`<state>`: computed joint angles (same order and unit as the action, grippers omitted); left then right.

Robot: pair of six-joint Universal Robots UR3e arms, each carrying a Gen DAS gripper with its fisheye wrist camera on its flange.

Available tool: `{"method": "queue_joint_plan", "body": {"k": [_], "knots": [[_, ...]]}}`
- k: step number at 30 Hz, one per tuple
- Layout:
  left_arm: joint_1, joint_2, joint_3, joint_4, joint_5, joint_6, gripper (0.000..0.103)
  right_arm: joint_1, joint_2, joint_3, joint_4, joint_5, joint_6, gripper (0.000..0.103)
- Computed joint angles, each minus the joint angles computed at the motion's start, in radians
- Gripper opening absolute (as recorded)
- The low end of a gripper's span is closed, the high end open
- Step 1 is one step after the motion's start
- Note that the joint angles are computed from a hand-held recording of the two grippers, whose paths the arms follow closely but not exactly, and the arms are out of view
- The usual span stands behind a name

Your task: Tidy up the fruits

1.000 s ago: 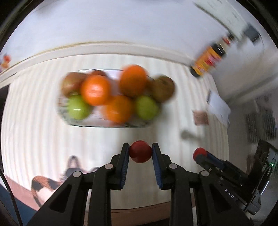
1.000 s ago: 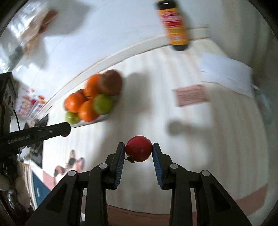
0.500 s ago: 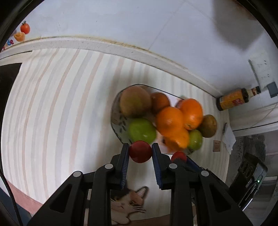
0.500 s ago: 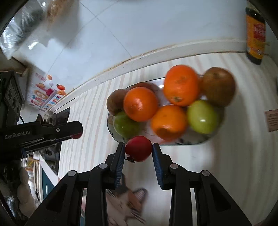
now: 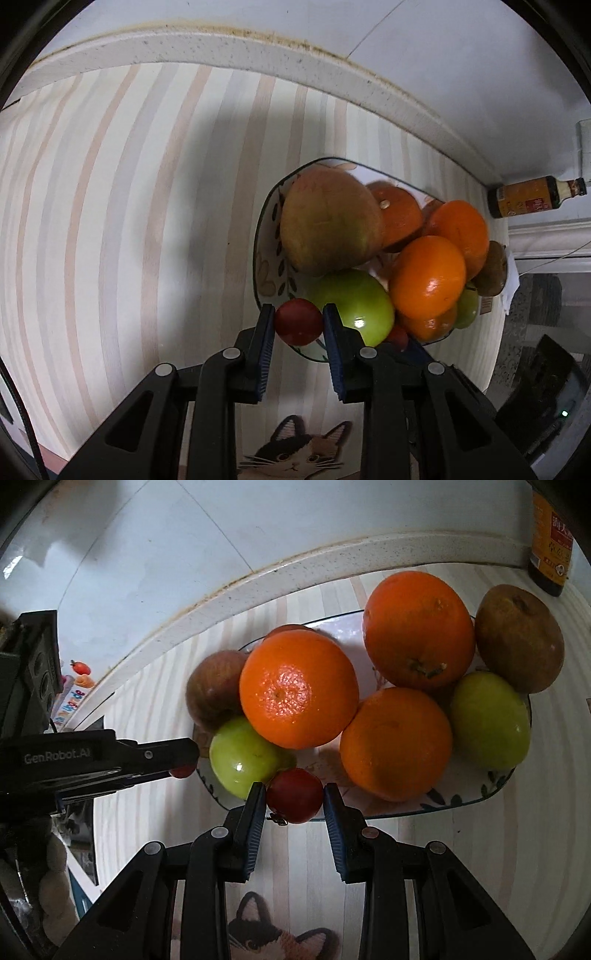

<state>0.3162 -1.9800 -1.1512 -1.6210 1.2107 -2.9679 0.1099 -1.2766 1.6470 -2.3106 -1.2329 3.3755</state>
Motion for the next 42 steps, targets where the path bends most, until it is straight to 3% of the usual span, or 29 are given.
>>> {"method": "queue_joint_plan", "body": {"k": [9,11,12,14,16,20,22,29,32,42], "knots": [[-0.008,-0.029,0.035,-0.031,0.008,-0.016,0.026,0.003,-0.017,0.011,-0.007,-0.011,-0.01,0.039],[-0.018,-0.027,0.039,-0.029,0.022,-0.019,0.026,-0.007,-0.025,0.018,-0.009,0.009,-0.013,0.055],[-0.023,-0.022,0.036,-0.021,0.034,-0.021,0.027,-0.01,-0.027,0.018,-0.012,0.021,-0.014,0.059],[-0.035,-0.005,0.027,-0.003,0.056,-0.021,0.037,0.0,-0.037,0.006,-0.002,0.008,-0.021,0.07],[-0.045,0.016,0.018,0.01,0.072,-0.013,0.054,0.006,-0.06,0.005,0.009,-0.004,-0.03,0.081],[-0.064,0.075,-0.004,0.034,0.131,0.007,0.076,-0.004,-0.144,0.01,0.077,-0.039,-0.042,0.085],[-0.076,0.125,-0.038,0.063,0.172,0.013,0.094,-0.007,-0.183,-0.003,0.128,-0.09,-0.042,0.095],[-0.083,0.354,-0.211,0.159,0.245,0.033,0.094,0.015,-0.296,-0.078,0.299,-0.311,-0.032,0.1],[-0.093,0.438,-0.247,0.151,0.248,0.031,0.095,0.008,-0.354,-0.086,0.34,-0.352,-0.043,0.1],[-0.192,0.693,-0.228,0.077,0.299,-0.107,0.095,-0.094,-0.626,-0.115,0.531,-0.308,-0.16,0.1]]}}
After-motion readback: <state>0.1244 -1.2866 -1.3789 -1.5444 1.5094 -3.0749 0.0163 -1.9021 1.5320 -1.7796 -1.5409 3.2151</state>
